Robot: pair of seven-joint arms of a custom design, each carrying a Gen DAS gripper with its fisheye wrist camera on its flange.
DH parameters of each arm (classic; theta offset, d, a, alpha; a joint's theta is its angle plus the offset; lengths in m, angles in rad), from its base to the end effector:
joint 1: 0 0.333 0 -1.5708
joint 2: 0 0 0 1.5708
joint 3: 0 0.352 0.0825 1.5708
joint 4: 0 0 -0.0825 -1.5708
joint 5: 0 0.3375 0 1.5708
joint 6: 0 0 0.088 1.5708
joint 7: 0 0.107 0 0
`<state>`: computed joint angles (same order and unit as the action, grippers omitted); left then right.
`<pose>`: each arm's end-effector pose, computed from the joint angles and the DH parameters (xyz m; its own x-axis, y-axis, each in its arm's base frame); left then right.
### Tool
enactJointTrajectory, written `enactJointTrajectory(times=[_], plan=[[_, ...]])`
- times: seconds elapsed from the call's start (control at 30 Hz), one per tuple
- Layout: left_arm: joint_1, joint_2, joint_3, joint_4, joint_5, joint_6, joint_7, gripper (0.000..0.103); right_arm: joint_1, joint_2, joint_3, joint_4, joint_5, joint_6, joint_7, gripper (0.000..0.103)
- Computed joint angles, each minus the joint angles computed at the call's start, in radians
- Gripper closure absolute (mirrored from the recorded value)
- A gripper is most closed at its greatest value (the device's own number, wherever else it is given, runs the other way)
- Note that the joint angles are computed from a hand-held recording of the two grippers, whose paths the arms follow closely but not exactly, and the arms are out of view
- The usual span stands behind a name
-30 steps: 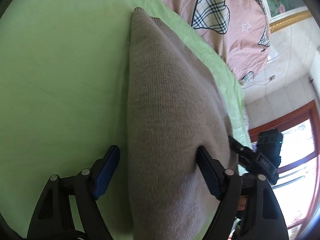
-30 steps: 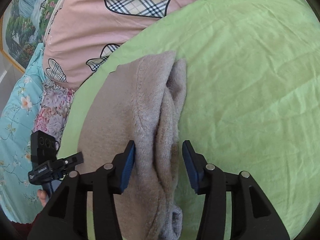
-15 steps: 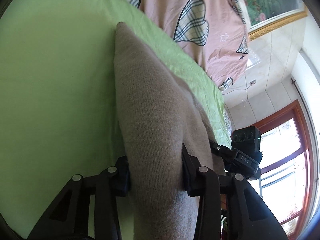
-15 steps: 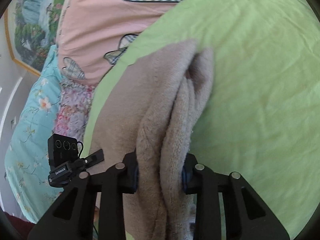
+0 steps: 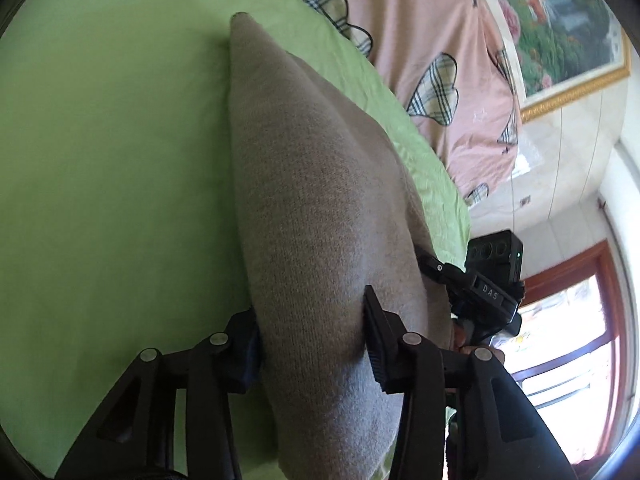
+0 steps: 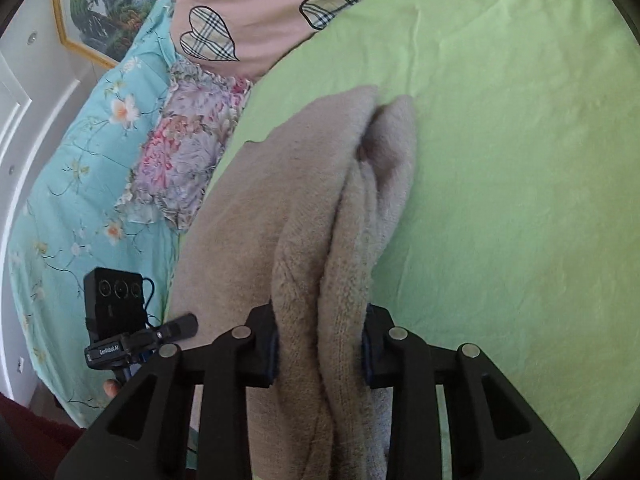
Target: Fold small clothes
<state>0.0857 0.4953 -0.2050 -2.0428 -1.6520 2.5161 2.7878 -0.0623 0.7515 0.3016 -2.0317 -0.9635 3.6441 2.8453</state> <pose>0.5754 -0.0531 0.2628 -0.0455 -0.6590 0.7508 -0.8961 -0.3052 -0.3222 0.5581 0.2151 0.2612 0.0683 -0.7310 -0.6790 -0.8699 0.2896 -0.3992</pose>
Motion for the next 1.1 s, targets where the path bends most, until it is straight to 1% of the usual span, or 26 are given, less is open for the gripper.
enactJointTrajectory(times=[0.03, 0.1, 0.17, 0.23, 0.27, 0.3, 0.33, 0.37, 0.4, 0.47, 0.5, 0.57, 0.6, 0.67, 0.7, 0.73, 0.77, 0.8, 0.87, 0.9, 0.93, 0.97, 1.0, 1.03, 1.07, 1.1], plan=[[0.0, -0.003, -0.001, -0.005, -0.015, 0.004, 0.014, 0.055, 0.012, -0.011, -0.012, -0.011, 0.015, -0.003, -0.006, 0.064], [-0.015, -0.011, 0.002, -0.006, -0.012, 0.036, 0.017, 0.05, 0.033, -0.04, -0.032, -0.034, 0.046, -0.032, -0.02, 0.057], [-0.026, -0.022, 0.005, -0.005, 0.01, 0.062, 0.003, 0.046, 0.05, -0.072, -0.045, -0.057, 0.088, -0.051, -0.043, 0.055], [-0.025, -0.03, 0.006, -0.005, 0.001, 0.076, 0.012, 0.046, 0.122, -0.13, -0.117, -0.106, 0.196, -0.037, -0.1, 0.055], [-0.021, -0.035, 0.008, -0.004, -0.007, 0.08, 0.014, 0.044, 0.18, -0.163, -0.172, -0.134, 0.272, -0.026, -0.143, 0.055], [-0.015, -0.04, 0.011, -0.004, -0.015, 0.078, 0.015, 0.04, 0.23, -0.185, -0.217, -0.155, 0.339, -0.015, -0.185, 0.055], [-0.011, -0.041, 0.013, -0.001, -0.022, 0.077, 0.015, 0.039, 0.271, -0.205, -0.253, -0.17, 0.395, -0.008, -0.227, 0.055], [-0.014, -0.038, 0.016, 0.012, -0.028, 0.092, 0.003, 0.038, 0.284, -0.213, -0.261, -0.172, 0.424, -0.008, -0.254, 0.055], [-0.013, -0.035, 0.021, 0.018, -0.021, 0.102, -0.008, 0.038, 0.266, -0.211, -0.24, -0.157, 0.42, -0.012, -0.263, 0.055], [-0.033, -0.015, 0.024, 0.055, 0.01, 0.161, -0.064, 0.038, 0.171, -0.178, -0.138, -0.098, 0.35, -0.052, -0.246, 0.055], [-0.041, -0.002, 0.023, 0.073, 0.036, 0.19, -0.103, 0.038, 0.123, -0.154, -0.082, -0.059, 0.31, -0.092, -0.233, 0.055], [-0.035, 0.024, 0.011, 0.102, 0.077, 0.195, -0.158, 0.038, 0.065, -0.11, -0.004, 0.007, 0.279, -0.189, -0.241, 0.057], [-0.027, 0.031, 0.003, 0.108, 0.087, 0.192, -0.167, 0.037, 0.05, -0.088, 0.017, 0.033, 0.285, -0.22, -0.253, 0.057], [-0.025, 0.046, -0.012, 0.122, 0.112, 0.202, -0.187, 0.037, 0.01, -0.043, 0.064, 0.067, 0.307, -0.244, -0.269, 0.057], [-0.027, 0.053, -0.018, 0.13, 0.127, 0.212, -0.202, 0.037, -0.001, -0.027, 0.083, 0.082, 0.32, -0.252, -0.278, 0.059], [-0.028, 0.056, -0.026, 0.132, 0.135, 0.225, -0.206, 0.037, -0.021, -0.013, 0.107, 0.091, 0.325, -0.261, -0.292, 0.073], [-0.03, 0.057, -0.034, 0.133, 0.139, 0.236, -0.204, 0.046, -0.04, -0.005, 0.13, 0.095, 0.327, -0.268, -0.309, 0.082], [-0.034, 0.052, -0.044, 0.132, 0.137, 0.253, -0.187, 0.051, -0.035, -0.009, 0.124, 0.087, 0.341, -0.25, -0.32, 0.094], [-0.069, 0.039, -0.05, 0.13, 0.174, 0.322, -0.185, 0.051, -0.002, -0.047, 0.07, 0.051, 0.377, -0.171, -0.341, 0.094], [-0.074, 0.04, -0.057, 0.13, 0.187, 0.336, -0.186, 0.051, 0.026, -0.072, 0.03, 0.028, 0.4, -0.127, -0.344, 0.095], [-0.08, 0.044, -0.061, 0.132, 0.207, 0.349, -0.203, 0.05, 0.034, -0.081, 0.011, 0.018, 0.407, -0.104, -0.341, 0.095], [-0.081, 0.049, -0.065, 0.132, 0.227, 0.354, -0.226, 0.048, 0.038, -0.081, 0.001, 0.021, 0.405, -0.11, -0.335, 0.095], [-0.078, 0.054, -0.068, 0.132, 0.249, 0.353, -0.248, 0.044, 0.052, -0.077, -0.016, 0.038, 0.407, -0.164, -0.335, 0.095], [-0.074, 0.066, -0.067, 0.142, 0.285, 0.339, -0.288, 0.042, 0.053, -0.063, -0.012, 0.06, 0.408, -0.229, -0.34, 0.095], [-0.06, 0.075, -0.072, 0.149, 0.305, 0.322, -0.309, 0.039, 0.028, -0.042, 0.021, 0.076, 0.407, -0.266, -0.355, 0.095], [-0.047, 0.088, -0.073, 0.163, 0.332, 0.301, -0.341, 0.035, 0.007, -0.02, 0.049, 0.086, 0.411, -0.282, -0.37, 0.095]])
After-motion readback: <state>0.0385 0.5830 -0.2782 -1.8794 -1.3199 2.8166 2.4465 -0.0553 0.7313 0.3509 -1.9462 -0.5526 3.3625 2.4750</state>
